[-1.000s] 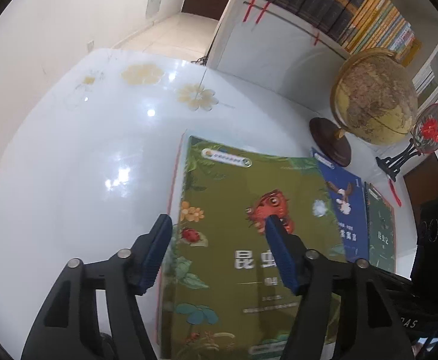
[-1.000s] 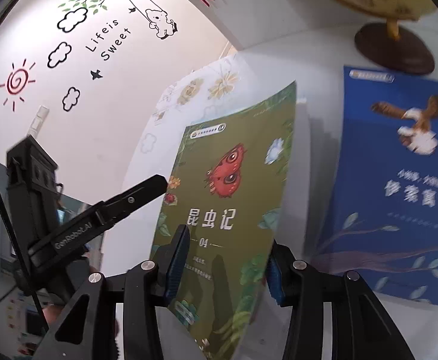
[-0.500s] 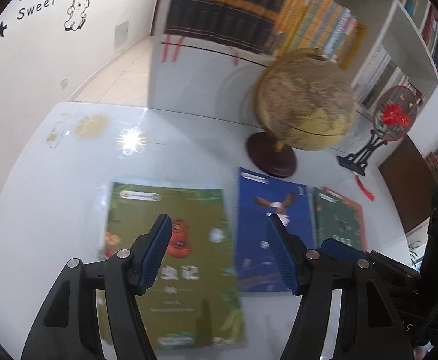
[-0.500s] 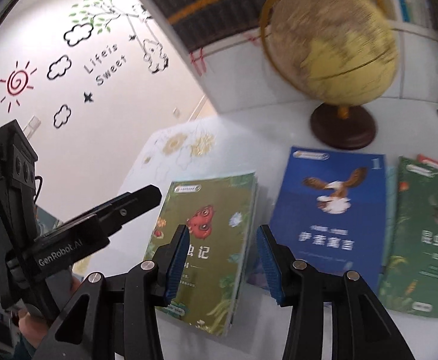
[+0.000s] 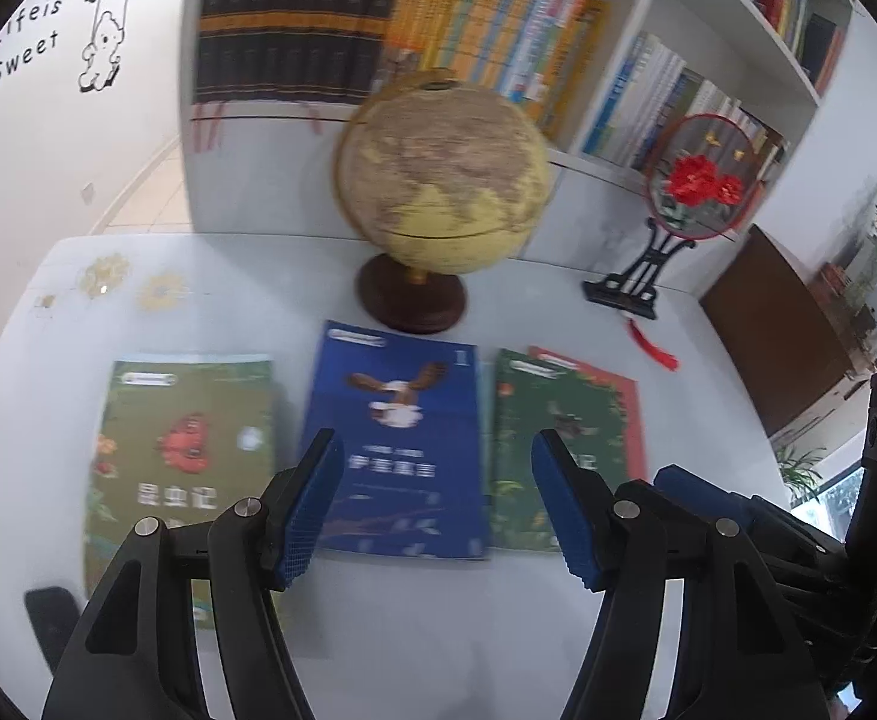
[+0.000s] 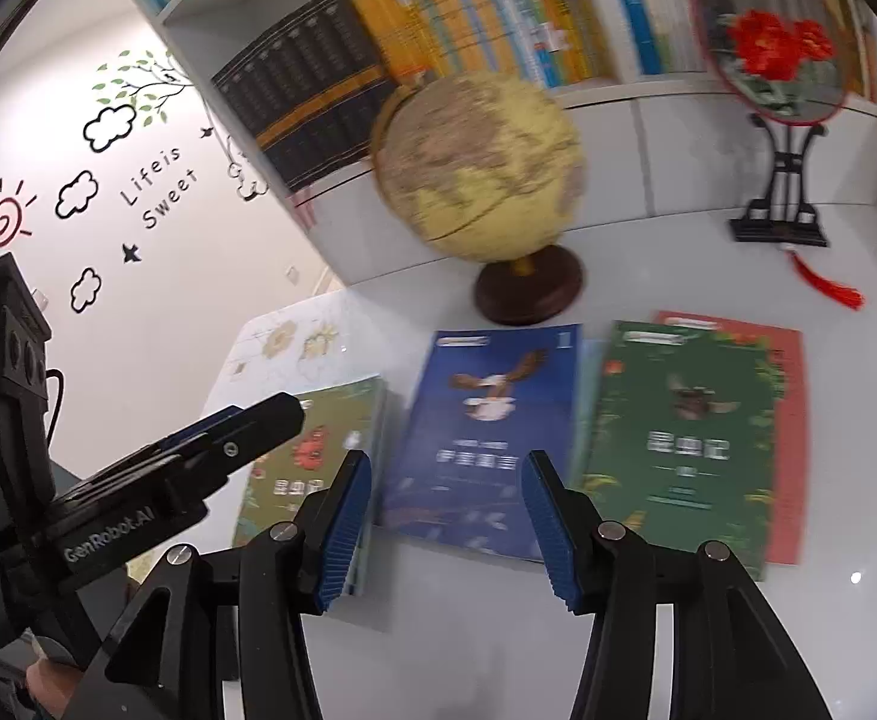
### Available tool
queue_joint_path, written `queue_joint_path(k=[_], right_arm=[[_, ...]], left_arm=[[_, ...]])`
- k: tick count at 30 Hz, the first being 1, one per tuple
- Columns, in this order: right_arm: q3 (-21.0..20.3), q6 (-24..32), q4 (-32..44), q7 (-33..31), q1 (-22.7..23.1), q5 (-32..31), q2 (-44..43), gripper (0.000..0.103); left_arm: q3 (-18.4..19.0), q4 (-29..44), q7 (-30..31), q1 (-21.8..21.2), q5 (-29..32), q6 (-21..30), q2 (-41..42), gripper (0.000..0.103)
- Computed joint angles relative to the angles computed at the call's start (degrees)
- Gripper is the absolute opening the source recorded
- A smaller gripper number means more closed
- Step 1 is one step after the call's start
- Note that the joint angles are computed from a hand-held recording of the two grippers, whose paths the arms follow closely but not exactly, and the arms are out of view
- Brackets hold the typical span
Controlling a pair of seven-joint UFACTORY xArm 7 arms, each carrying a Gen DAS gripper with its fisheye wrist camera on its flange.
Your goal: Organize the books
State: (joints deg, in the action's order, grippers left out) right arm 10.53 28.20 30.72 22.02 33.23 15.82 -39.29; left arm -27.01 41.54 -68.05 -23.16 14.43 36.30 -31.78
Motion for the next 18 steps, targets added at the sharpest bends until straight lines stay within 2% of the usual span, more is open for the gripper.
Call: queue_joint_path(k=[7,14,18], right_arm=[[-3.51,7.45,-2.84,-2.44,-4.06,-2.31,-9.72,0.051],[-7.84,12.7,-4.98,-5.73,-6.1,0.88,-15.75,0.051],[-7.73,15.21,-5.22,-7.69,-8.62,0.25,-18.12,0.051]], left_arm=[[-5.43,9.04,-5.87,1.06,5.38,1.01,8.59,0.063],[-6.46,15.76,-12.15,-1.77,12.17,3.87,15.6,0.063],[-5.5,18.03,-15.01,-4.2,14.33,5.11,18.26,0.063]])
